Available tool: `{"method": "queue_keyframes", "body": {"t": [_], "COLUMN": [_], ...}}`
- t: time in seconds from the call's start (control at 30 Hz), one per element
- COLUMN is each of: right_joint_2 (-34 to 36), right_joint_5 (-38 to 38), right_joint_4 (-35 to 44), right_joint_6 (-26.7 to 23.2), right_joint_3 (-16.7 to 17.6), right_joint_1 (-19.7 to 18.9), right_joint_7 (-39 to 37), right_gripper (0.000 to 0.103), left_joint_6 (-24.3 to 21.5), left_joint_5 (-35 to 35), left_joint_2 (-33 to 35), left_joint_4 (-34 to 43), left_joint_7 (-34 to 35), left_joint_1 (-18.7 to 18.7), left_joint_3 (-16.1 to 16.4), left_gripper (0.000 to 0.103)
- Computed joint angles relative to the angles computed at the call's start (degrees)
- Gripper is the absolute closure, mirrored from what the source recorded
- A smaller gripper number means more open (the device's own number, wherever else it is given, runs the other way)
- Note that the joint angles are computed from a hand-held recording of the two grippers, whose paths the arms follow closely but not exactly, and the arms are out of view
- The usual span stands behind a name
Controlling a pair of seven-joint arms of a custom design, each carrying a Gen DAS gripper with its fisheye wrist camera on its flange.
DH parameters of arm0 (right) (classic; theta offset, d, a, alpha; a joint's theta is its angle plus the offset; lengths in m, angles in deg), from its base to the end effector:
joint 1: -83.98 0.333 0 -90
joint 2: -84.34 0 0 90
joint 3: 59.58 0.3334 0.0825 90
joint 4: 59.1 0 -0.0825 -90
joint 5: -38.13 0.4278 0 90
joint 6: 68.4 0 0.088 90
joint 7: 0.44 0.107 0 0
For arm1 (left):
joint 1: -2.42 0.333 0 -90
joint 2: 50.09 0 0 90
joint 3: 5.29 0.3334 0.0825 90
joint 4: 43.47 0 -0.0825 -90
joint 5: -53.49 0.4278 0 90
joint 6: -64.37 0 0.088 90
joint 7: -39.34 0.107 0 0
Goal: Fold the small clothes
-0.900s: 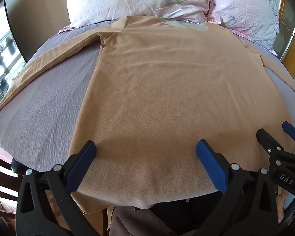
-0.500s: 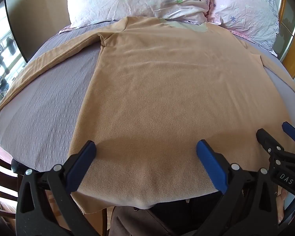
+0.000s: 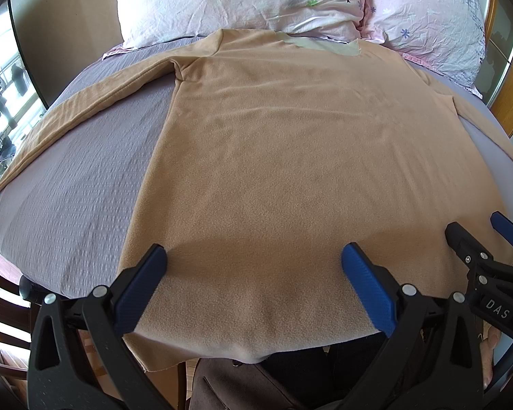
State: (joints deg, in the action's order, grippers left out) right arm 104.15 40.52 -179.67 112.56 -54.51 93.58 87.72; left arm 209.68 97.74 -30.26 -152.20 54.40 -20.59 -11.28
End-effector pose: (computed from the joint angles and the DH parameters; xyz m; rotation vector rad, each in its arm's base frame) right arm 0.6434 0.1614 0.3184 -1.9661 1.5592 -0.5372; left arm 0.6015 -0.3375 0.3383 -2.0800 1.6450 -0.4643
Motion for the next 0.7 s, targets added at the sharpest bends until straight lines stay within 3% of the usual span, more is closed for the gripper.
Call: {"method": "queue_keyframes", "body": {"t": [0.7], "right_joint_2": [0.24], "right_joint_5": [-0.15], "right_joint_4": [0.37], "right_joint_6": [-0.03], "right_joint_3": [-0.41], "right_joint_1": [0.32], "right_joint_7": [0.30], "right_gripper": [0.001], "left_joint_6": [0.04], "left_joint_5": [0.12], "left_joint_2": [0.00], "left_joint_4": [0.00], "left_joint_7": [-0.10], "left_joint_1": [-0.04], "left_joint_3": [0.05], "left_gripper": [0.002]}}
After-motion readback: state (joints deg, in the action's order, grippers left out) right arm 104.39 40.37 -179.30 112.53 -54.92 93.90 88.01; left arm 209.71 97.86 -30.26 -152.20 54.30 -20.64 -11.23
